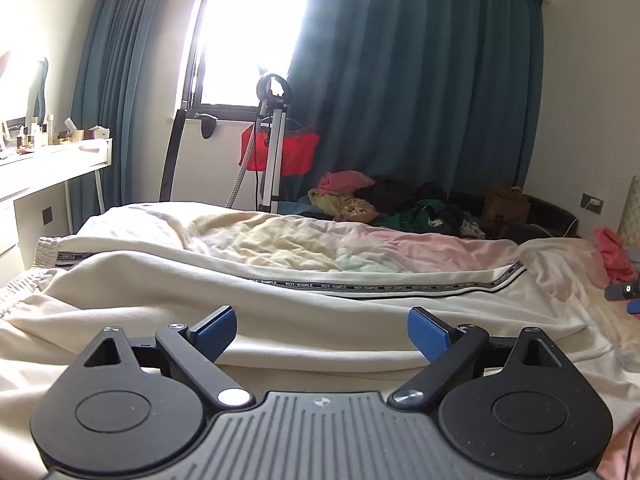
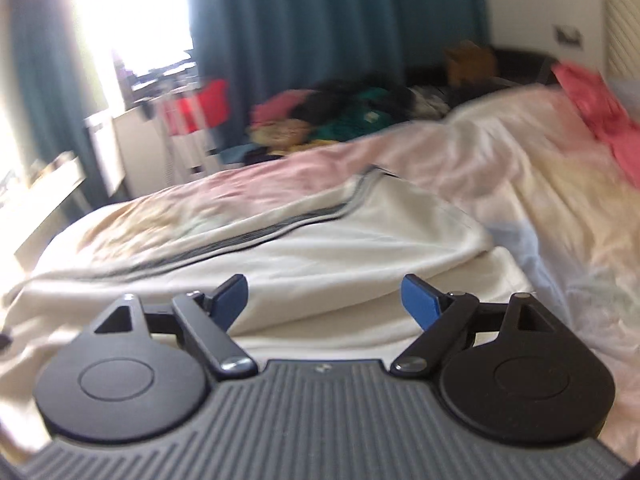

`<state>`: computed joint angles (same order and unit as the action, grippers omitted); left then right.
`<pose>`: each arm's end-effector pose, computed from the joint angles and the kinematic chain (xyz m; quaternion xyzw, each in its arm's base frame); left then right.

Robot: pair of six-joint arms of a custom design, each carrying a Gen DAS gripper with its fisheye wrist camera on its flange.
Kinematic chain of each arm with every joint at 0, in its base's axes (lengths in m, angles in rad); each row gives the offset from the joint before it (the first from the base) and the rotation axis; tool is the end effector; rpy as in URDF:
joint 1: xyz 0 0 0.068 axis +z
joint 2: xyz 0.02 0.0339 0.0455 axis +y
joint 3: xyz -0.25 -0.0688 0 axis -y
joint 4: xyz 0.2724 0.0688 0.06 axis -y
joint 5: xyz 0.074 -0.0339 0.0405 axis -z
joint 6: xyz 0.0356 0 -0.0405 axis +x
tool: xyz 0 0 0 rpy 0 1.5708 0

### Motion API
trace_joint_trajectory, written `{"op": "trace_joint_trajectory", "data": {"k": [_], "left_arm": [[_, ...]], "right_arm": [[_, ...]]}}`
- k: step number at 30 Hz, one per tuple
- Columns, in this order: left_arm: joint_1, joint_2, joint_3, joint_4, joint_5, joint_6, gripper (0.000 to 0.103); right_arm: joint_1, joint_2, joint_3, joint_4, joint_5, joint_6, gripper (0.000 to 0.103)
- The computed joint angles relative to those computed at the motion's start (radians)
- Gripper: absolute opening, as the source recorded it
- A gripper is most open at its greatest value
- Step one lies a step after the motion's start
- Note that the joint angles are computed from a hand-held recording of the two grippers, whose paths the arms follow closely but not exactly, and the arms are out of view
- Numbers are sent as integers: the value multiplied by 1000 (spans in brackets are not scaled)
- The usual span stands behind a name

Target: Fold clothes

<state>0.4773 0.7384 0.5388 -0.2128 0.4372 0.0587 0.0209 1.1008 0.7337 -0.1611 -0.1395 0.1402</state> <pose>0.1946 0.0837 0.2440 -0.0536 0.8238 -0.0335 0.5633 0.2768 0.0107 0.2396 0.0169 0.8656 0.1002 0.4903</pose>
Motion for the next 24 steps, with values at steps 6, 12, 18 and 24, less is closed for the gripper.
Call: {"op": "trace_joint_trajectory", "data": {"k": [6, 12, 18, 24], "left_arm": [[163, -250, 29, -310, 77, 30, 94], [459, -316, 51, -547, 314, 170, 94], [722, -44, 213, -797, 491, 347, 94], [827, 356, 474, -856, 391, 311, 94]], "right_arm": [[100, -303, -122, -129, 19, -4, 85], [97, -460, -216, -183, 25, 24, 85], [-13, -449, -216, -190, -56, 103, 85], [-84, -405, -216, -196, -115, 141, 85]]}}
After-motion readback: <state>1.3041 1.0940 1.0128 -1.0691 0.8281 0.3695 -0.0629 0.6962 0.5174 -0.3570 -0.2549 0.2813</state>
